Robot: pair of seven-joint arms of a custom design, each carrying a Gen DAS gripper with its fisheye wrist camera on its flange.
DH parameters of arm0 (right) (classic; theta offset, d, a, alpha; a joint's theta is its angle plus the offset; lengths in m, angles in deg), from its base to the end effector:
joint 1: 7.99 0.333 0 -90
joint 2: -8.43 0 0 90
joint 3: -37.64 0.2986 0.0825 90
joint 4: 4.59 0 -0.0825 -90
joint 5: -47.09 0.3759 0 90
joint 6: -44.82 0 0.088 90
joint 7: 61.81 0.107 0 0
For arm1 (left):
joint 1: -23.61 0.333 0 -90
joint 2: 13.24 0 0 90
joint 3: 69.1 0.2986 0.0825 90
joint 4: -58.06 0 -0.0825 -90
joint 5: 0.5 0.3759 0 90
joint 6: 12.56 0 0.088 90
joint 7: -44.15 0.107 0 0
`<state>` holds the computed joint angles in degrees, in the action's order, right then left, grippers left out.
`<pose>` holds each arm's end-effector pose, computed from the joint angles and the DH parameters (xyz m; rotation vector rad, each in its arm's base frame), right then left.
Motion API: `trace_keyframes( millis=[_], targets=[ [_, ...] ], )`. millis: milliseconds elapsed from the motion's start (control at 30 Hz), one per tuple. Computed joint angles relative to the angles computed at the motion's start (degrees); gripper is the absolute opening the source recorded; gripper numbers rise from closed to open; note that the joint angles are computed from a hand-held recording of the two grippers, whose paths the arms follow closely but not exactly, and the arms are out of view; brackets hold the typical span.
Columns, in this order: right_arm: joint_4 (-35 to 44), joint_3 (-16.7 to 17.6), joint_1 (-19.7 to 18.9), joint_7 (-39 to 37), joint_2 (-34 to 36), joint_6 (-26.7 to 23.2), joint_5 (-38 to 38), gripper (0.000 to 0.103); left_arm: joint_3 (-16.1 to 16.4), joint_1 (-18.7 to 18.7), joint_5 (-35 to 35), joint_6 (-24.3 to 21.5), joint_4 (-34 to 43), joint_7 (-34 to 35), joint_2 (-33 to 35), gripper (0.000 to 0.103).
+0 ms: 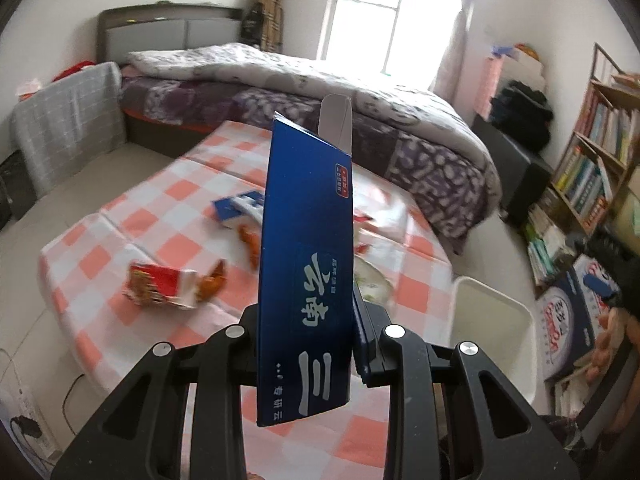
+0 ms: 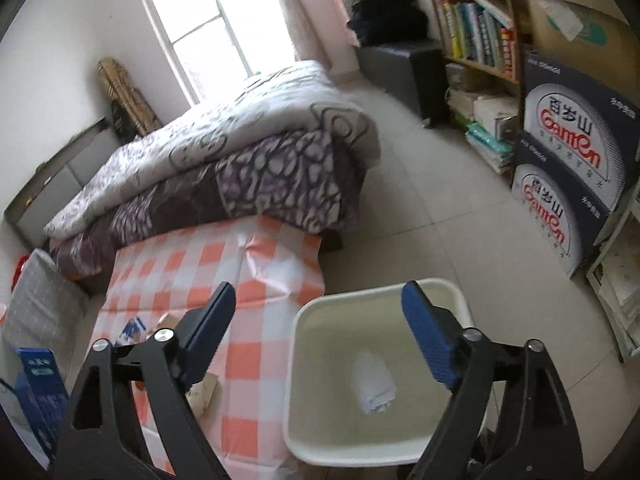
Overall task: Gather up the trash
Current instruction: 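Carry the grey bag and blue box to the white bin and release both, then grasp the red snack wrapper with the left tool while the right tool grasps a tissue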
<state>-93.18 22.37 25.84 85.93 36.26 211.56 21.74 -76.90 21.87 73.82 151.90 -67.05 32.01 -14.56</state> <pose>0.6604 0.2893 0.4656 -1.4276 1.7636 -0.5938 0.5310 -0.1443 0.4348 -2.0144 1.2571 -0.8985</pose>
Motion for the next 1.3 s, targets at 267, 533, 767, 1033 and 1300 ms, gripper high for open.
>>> trace_keyframes(
  millis=[267, 533, 767, 1033, 1300],
  targets=[
    [-2.1, -2.3, -0.3, 3.5, -1.5, 1.5, -1.3, 0.089, -0.8, -4.2, -8.8, 2.4, 8.1, 11.5, 8.8, 0.03],
    [-3.7, -2.3, -2.9, 5.0, -2.7, 4.7, 3.3, 0.09, -3.8, -7.2, -29.9, 3.2, 19.3, 33.1, 19.5, 0.03],
    [-5.7, -7.0, -0.7, 9.2, -3.4, 7.7, 3.4, 0.09, -10.2, -6.1, -46.2, 2.9, 31.2, 48.9, 29.3, 0.065],
    [-4.9, -10.7, 3.3, 8.7, -2.6, 8.1, 0.6, 0.092, -1.8, -11.8, -47.6, 1.8, 25.7, 50.5, 23.9, 0.068],
    [-0.1, -5.2, 2.5, -0.4, -0.2, 4.7, -1.0, 0.096, 7.1, -14.4, -32.8, -2.9, 16.4, 39.5, 16.0, 0.072]
  ],
)
